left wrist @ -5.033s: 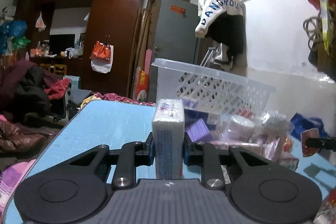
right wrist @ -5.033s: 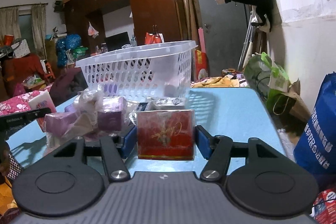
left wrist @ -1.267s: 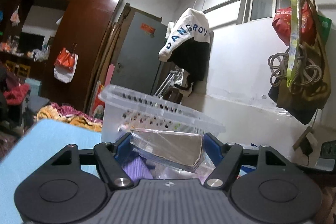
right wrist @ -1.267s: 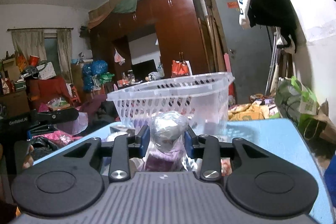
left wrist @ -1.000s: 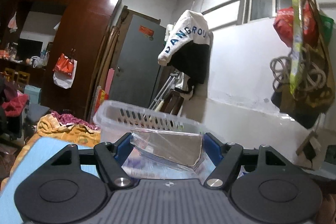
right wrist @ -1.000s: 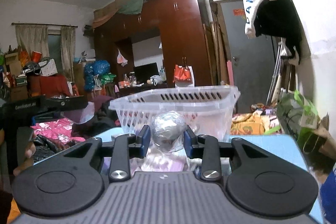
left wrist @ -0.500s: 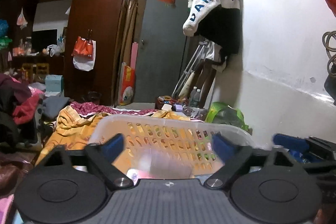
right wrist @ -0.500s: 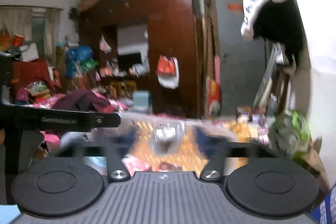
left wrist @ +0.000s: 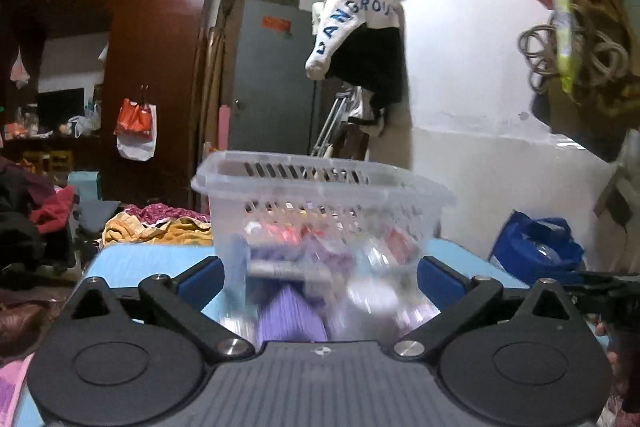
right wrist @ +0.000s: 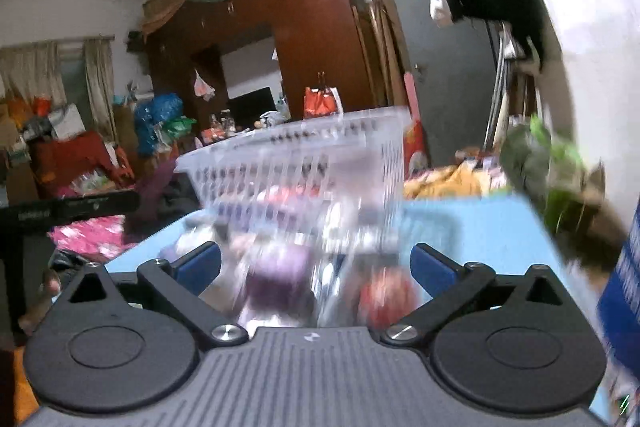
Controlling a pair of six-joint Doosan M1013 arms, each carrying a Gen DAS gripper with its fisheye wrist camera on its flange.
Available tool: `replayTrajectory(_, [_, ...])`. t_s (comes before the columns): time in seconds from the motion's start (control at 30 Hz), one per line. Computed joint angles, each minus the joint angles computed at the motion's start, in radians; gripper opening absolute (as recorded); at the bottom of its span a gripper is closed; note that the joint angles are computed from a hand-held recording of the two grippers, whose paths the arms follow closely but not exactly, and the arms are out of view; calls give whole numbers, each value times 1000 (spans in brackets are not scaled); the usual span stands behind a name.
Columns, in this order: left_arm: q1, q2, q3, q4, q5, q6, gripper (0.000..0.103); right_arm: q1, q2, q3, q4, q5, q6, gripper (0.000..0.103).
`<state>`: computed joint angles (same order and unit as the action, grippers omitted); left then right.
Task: Organize objects
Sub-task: 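Move left tool to the white printed box while right tool grasps the red mesh ball, then close left tool on the white printed box while right tool holds the red ball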
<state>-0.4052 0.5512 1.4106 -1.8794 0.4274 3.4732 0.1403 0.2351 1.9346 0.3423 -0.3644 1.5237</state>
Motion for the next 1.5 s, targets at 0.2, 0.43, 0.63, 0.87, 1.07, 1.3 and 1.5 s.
replayTrajectory(0.2, [6,-8,57,-94,5,45,103,23,12,15,131,-56,-97,103])
replayTrajectory(0.43, [-1,-19,99,-281,-66,240,103,54,18,35,21,-119,-33,103])
replayTrajectory(0.63, [6,-13,96,-257,-72,192,103,73,36,16,-212,-85,74,96])
replayTrajectory(0.87, [-2,-13,105,-275,-80,246,103,87,79,-40,-279,4,69,73])
replayTrajectory(1.07, [-11,-12,109,-267,-76,263,103,81,76,-32,-298,-2,88,50])
replayTrajectory(1.3, [-43,-11,112,-291,-121,387,103,67,38,19,-144,-68,12,50])
replayTrajectory(1.5, [-68,-11,116,-380,-161,535,103,64,33,21,-106,-78,-17,50])
